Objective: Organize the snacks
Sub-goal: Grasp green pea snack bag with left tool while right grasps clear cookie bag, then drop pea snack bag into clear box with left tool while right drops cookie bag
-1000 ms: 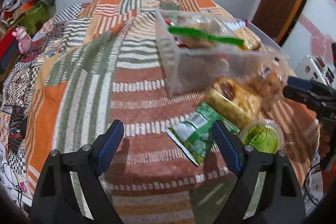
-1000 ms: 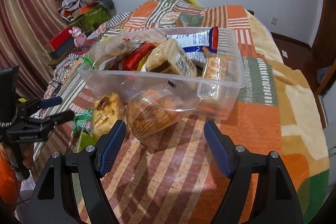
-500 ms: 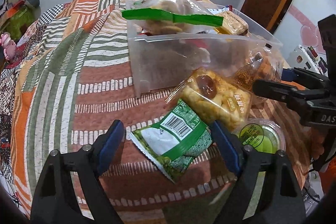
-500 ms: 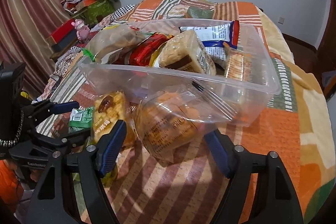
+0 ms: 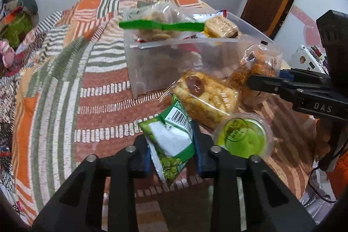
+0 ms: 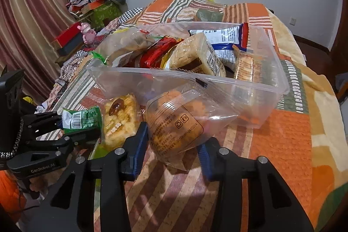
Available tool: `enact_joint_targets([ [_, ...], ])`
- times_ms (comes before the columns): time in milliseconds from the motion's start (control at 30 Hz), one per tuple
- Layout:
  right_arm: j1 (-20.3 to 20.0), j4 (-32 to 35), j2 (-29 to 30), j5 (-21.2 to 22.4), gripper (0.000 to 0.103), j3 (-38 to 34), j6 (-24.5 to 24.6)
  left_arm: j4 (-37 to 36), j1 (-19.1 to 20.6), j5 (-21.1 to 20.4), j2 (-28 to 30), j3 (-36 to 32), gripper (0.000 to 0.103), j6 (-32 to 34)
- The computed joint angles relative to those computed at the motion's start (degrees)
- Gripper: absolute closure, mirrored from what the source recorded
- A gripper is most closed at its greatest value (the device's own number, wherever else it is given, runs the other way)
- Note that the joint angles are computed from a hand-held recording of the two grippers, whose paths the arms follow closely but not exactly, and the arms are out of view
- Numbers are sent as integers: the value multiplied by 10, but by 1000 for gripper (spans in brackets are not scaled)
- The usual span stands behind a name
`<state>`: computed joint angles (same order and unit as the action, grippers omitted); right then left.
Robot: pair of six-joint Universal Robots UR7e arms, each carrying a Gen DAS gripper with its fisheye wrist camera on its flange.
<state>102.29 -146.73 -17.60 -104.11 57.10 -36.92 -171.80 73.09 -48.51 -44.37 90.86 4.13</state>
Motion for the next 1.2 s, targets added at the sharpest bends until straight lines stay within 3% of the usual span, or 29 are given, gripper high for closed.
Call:
enact_joint_targets([
  [333,3,-49,-39,18,65,49,-10,-46,-26,32,-17,24,77,3],
  [700,7,-101,-54,40,65,52,-18,-112,-51,57,1,-29,77,69],
  [967,9,-120,-25,34,65,-3,-15,-109,-51,45,40,-111,77,100],
  [1200,12,-99,32,13,65,-96,-14,-69,-43,40,90,-206,77,119],
])
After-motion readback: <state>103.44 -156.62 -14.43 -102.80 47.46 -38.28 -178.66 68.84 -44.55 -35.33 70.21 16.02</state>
